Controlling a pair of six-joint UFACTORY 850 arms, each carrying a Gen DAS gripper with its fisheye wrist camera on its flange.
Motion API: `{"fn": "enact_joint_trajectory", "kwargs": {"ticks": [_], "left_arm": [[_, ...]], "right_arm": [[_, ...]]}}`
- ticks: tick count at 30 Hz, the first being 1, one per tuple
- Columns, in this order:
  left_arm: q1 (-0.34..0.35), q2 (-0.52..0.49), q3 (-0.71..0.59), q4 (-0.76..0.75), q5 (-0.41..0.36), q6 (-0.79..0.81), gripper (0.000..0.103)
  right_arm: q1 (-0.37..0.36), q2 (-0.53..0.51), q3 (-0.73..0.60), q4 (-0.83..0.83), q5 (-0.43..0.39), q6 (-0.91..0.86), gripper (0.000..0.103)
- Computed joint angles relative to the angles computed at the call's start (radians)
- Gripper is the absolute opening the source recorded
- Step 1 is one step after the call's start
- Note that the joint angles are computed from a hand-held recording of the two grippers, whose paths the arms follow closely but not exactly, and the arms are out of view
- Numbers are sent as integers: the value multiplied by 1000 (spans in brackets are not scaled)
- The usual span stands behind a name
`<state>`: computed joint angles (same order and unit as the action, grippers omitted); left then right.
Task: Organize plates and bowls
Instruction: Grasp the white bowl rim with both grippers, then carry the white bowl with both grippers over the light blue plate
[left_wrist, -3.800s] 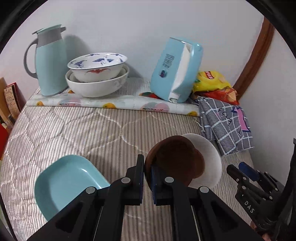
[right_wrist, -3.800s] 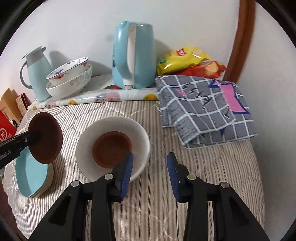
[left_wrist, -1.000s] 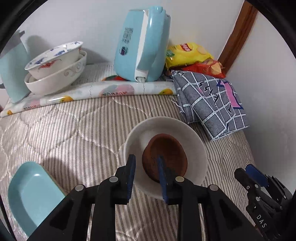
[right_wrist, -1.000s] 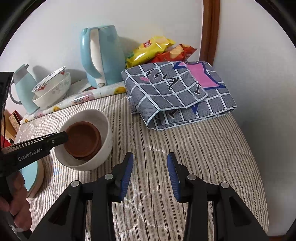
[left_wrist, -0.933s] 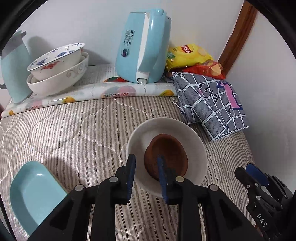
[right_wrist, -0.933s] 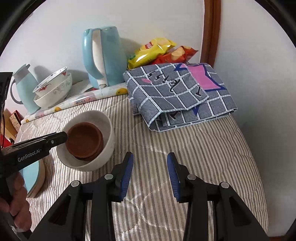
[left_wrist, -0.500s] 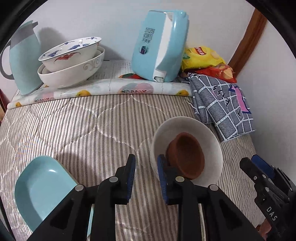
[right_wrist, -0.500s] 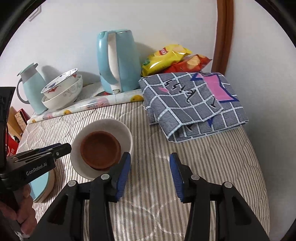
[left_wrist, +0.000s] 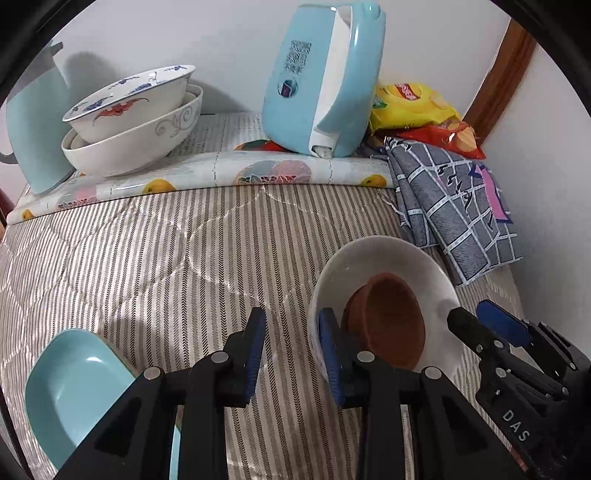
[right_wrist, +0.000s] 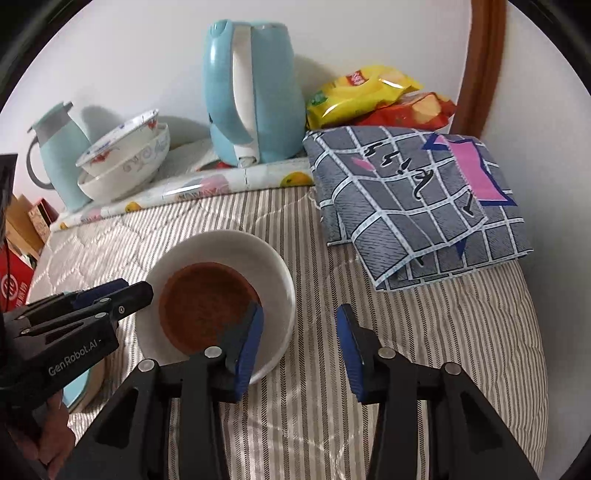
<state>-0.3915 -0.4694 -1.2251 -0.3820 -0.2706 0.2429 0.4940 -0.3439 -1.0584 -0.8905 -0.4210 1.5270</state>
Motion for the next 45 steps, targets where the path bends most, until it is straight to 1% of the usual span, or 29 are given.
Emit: {"fn": "enact_joint_trajectory", "kwargs": {"ticks": [1, 3, 5, 6, 8, 16, 22, 27, 30, 32, 37, 40, 43, 45], "left_arm": [[-1, -5, -4, 8, -1, -6, 28], [-6, -10, -6, 35, 5, -24, 28], [-10, -17, -10, 58, 5, -42, 28], [-9, -20, -12, 47, 4, -31, 28], [-7, -26, -16, 29, 2, -18, 28], [-8, -54, -37, -17, -13, 28, 29], [-13, -71, -50, 34, -13, -15, 31], [-11, -74, -50, 3, -5, 9, 31], [-12, -78, -53, 5, -4, 7, 30], [-8, -81, -57, -35, -16, 46, 28], [-3, -90, -71, -62, -44, 75, 28], [-4, -89, -66, -80, -38, 97, 27], [-7, -88, -64, -61, -32, 81, 26], [-8, -87, -62, -75, -27, 96, 24]], "right_arm": [[-1, -9, -7, 16, -1, -21, 34], [-3, -27, -22, 52, -11, -68, 32], [-4, -43, -33, 72, -15, -95, 26], [-6, -48, -36, 83, -12, -107, 25], [-13, -59, -41, 112, 2, -132, 25], [-27, -80, -57, 189, 19, -203, 25], [-38, -96, -71, 247, 24, -265, 26], [-38, -96, -66, 217, 33, -231, 26], [-36, -95, -63, 194, 33, -209, 30], [-36, -95, -60, 175, 35, -191, 31], [-30, -91, -55, 133, 27, -142, 31], [-24, -92, -55, 102, 16, -112, 31], [-25, -89, -49, 92, 26, -82, 31], [-27, -87, -45, 91, 36, -71, 30]]}}
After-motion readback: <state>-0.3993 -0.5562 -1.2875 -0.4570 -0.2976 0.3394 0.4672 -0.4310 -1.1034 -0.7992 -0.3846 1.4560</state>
